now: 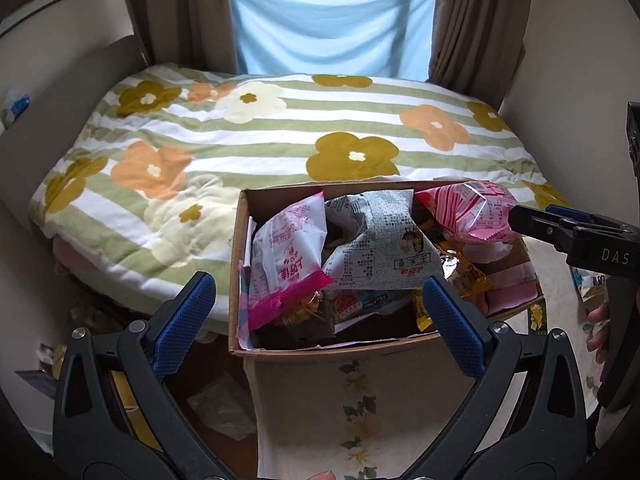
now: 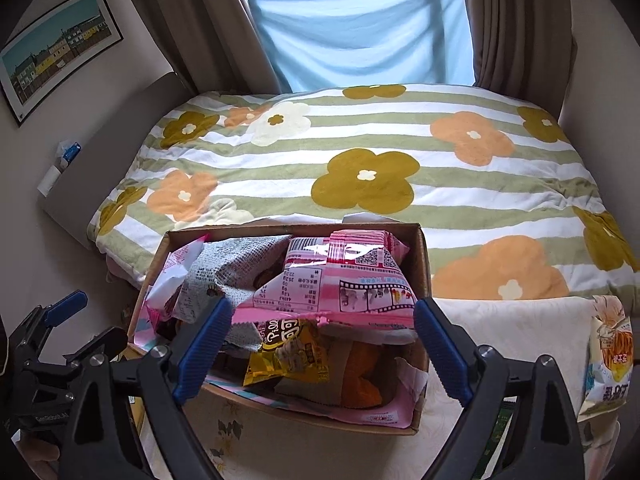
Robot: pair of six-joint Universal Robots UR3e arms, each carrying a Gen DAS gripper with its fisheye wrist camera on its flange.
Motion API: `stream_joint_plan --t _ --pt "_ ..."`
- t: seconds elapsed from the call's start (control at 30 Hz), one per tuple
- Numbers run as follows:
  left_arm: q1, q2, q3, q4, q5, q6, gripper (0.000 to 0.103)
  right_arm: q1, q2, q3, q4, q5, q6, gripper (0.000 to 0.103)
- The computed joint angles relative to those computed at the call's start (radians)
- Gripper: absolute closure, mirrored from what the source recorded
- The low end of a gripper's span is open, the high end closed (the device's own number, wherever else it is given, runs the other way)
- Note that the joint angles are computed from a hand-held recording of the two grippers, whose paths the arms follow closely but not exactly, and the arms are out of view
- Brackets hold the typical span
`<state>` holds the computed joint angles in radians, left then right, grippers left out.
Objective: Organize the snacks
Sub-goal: 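Open the right tool to drop the pink striped bag into the box, then move the left tool to the green cracker packet while the right tool moves to the cheese-stick bag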
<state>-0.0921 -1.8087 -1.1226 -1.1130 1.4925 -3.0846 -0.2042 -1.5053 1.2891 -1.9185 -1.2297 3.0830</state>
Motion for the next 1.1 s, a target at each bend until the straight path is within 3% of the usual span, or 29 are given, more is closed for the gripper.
stream_joint_plan --t 0.2,0.3,0.57,0.73,0.97,1.1 --pt "-0.008 0.052 -0.034 -0.006 -0.009 0.010 0.000 -0.021 -0.099 0.069 0.009 -0.005 0.003 0.012" --pt "-0.027 0.070 -0.030 -0.011 0.006 0.006 0.000 -0.037 -0.155 0.112 -0.002 -0.009 0.007 0.000" --pt "-0.140 0.059 0.022 -0.030 0.061 -0.056 0.000 -0.183 -0.330 0.226 0.028 0.046 -0.107 0.000" --pt "-0.282 -0.017 0.118 -0.050 0.131 -0.153 0.000 -0.412 -0.444 0.240 0.212 0.153 -0.304 0.000" --pt "-0.491 -0.216 0.342 -0.109 0.212 -0.292 0.000 -0.854 -0.584 0.219 0.564 0.298 -0.751 0.000" --pt "-0.588 -0.369 0.519 -0.181 0.232 -0.358 0.000 -1.049 -0.597 0.221 0.681 0.332 -0.945 0.000"
